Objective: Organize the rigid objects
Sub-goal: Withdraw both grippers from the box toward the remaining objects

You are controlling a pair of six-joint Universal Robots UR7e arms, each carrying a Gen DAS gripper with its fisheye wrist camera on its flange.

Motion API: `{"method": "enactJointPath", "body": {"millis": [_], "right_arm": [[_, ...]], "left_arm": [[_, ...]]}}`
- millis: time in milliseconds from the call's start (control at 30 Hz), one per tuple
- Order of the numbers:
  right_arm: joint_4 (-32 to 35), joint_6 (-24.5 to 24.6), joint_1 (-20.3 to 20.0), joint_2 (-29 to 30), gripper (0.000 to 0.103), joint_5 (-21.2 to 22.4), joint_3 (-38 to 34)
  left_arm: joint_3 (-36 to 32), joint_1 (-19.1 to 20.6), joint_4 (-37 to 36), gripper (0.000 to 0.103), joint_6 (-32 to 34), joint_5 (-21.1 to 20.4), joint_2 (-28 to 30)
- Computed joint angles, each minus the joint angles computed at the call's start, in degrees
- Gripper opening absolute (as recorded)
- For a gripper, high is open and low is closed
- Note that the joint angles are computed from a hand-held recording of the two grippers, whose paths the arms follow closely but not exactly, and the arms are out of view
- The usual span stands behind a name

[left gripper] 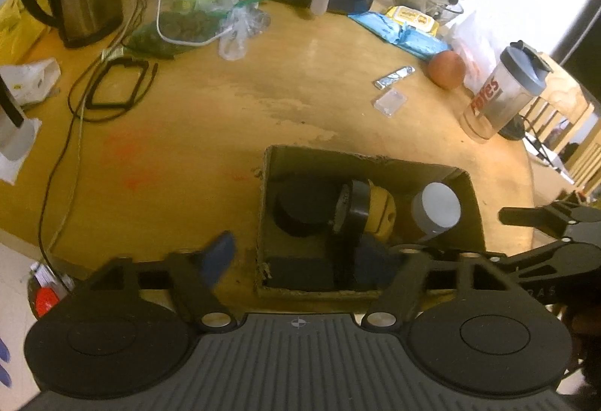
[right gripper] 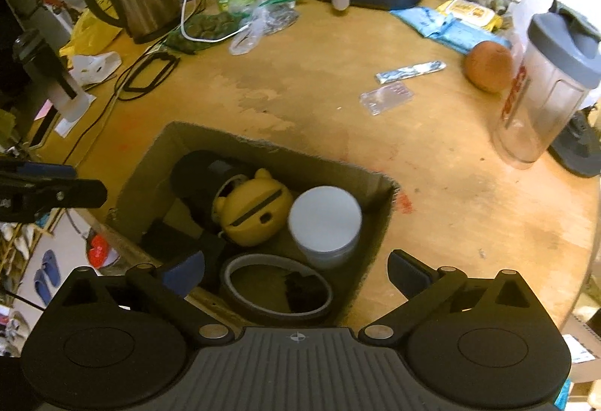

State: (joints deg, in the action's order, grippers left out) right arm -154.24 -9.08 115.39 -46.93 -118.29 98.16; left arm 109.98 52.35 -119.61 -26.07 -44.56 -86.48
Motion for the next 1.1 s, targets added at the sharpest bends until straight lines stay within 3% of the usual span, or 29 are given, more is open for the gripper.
{"method": "enactJointPath", "body": {"millis": [233, 533, 800, 1100], "right_arm": [[-2.84, 1.87, -0.04, 0.43, 0.103, -3.37, 0.56], [-5.58, 2.89, -0.27, 0.75, 0.103, -3.84, 0.62], [-2.25, 3.96, -0.77, 1.25, 0.103, -2.73, -1.54], [0.42, 4.18, -1.39, 2.86, 0.103, -4.65, -4.78]], "left_arm": [[0.51, -0.48, -2.77, 0.097, 2.99, 3.28, 1.12], [-1.28, 1.29, -2.97, 0.103, 5.46, 1.54, 3.01], [-4.04, 2.94, -3.39, 0.103, 8.96, -2.02, 5.18], [-6.70, 3.79, -6.97, 0.103, 15.78, -3.77, 7.94]]}}
